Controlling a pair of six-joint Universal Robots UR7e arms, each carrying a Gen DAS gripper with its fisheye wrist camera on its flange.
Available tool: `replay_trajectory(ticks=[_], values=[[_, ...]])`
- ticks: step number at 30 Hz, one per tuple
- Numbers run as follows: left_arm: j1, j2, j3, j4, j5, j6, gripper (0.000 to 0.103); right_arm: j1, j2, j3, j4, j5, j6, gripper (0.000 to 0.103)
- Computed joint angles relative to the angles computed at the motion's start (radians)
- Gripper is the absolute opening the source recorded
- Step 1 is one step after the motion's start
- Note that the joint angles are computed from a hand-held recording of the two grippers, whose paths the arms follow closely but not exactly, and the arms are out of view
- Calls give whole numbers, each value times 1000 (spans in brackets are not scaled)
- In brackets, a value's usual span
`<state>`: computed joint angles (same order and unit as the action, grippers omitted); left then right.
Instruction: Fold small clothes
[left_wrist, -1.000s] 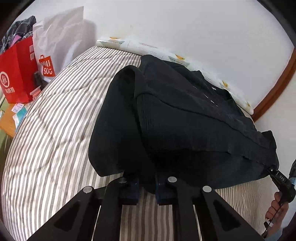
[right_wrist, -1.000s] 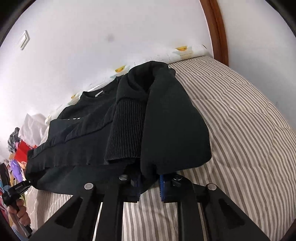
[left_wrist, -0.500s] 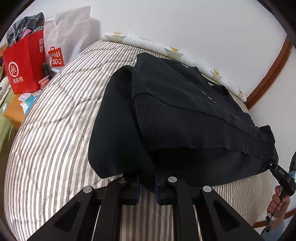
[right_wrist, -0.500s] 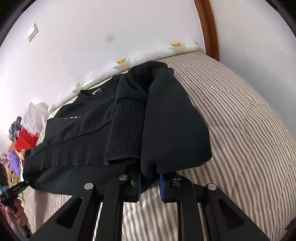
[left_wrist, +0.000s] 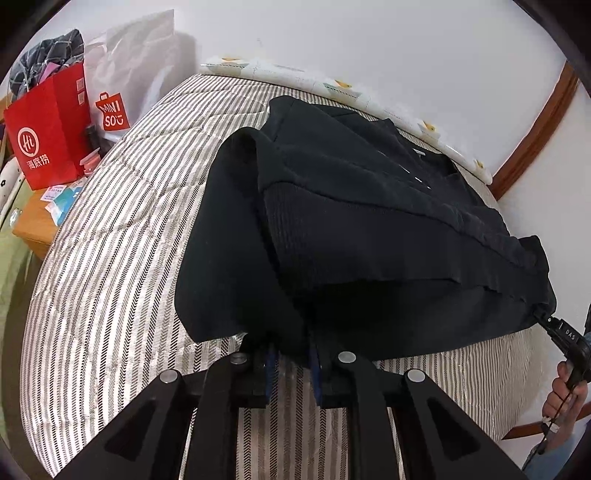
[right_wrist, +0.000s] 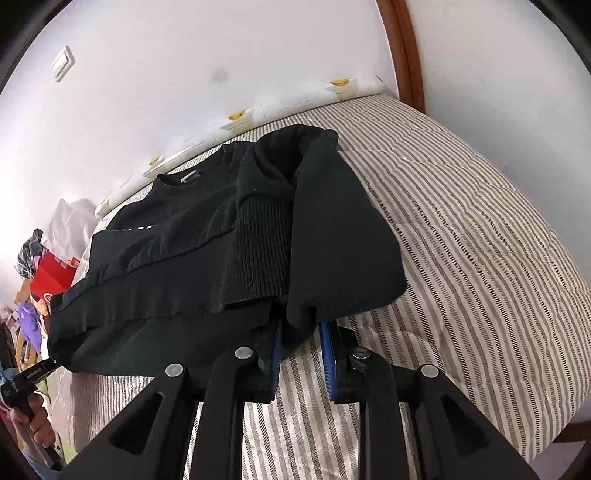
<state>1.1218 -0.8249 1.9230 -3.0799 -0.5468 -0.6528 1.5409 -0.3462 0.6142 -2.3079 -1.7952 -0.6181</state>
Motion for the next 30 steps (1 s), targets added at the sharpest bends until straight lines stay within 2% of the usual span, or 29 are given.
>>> replay_trajectory(ticks=[3, 11, 14, 17, 21, 23, 27, 30], values=[[-10, -10, 8, 31, 5, -18, 17, 5, -21, 36, -29, -13, -11, 20], [-27, -1, -5, 34, 11, -8, 32, -4, -127, 230, -193, 14, -86, 21], [-31, -17, 4, 63, 6, -18, 32, -4, -155, 278, -232, 26, -112, 21], [-36, -22, 24, -13, -6, 29, 34, 3, -160, 303, -271, 40, -130, 21], [-43, -18, 28, -71, -15, 69, 37, 19, -149, 289, -249, 54, -111, 21], [-49, -15, 31, -99, -18, 88, 41, 29, -153, 302, -258, 62, -125, 21], [-58, -26, 39, -101, -20, 102, 41, 38, -162, 334, -254, 73, -157, 21], [-70, -33, 57, -142, -22, 131, 42, 46, -146, 335, -236, 39, -181, 21]])
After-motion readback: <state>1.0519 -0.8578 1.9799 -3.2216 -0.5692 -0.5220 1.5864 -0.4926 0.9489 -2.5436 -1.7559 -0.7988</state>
